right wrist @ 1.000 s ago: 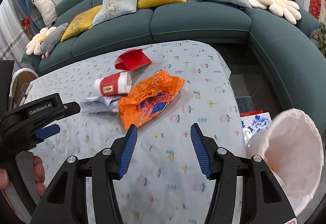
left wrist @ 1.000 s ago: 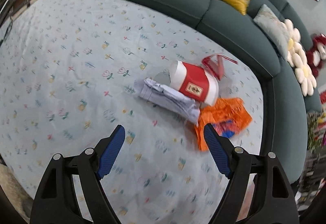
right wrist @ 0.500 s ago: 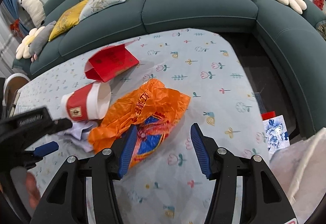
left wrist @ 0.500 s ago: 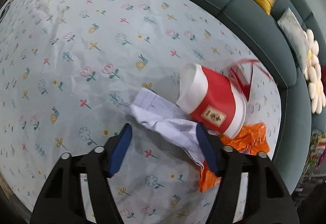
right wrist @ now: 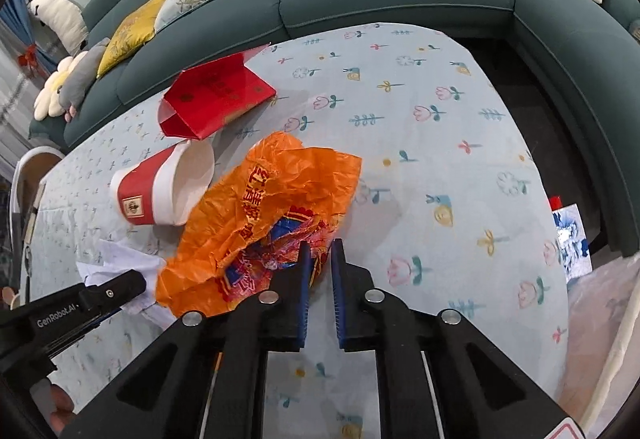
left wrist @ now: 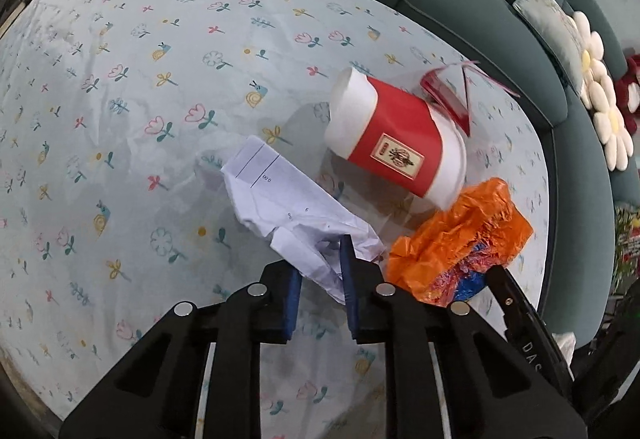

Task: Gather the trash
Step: 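Lift the white paper and orange bag and carry both over the white bin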

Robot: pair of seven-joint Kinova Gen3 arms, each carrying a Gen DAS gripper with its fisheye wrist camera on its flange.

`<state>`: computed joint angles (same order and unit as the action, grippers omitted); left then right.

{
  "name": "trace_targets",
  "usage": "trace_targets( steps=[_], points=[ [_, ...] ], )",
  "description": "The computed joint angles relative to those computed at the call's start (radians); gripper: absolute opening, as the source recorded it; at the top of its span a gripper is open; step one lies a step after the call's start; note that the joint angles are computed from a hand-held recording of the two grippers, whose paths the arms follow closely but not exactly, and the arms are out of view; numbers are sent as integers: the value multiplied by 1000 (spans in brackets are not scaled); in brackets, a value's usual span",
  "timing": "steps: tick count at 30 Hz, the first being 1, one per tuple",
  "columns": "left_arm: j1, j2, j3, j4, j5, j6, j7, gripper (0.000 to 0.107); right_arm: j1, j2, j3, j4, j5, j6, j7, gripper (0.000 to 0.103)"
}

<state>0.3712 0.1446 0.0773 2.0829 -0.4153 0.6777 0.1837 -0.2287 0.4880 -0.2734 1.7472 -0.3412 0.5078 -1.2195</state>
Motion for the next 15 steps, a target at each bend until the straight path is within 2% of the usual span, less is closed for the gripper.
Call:
trace_targets(
  steps=[7,15],
  points=[
    [68,-25,51,-5,-9,71,69,14,96,-98,-33,105,-80,-2,95,2],
    [179,-16,120,-77,-39,174,154,14,200,-243,17,225,-210,34,260,2]
  ],
)
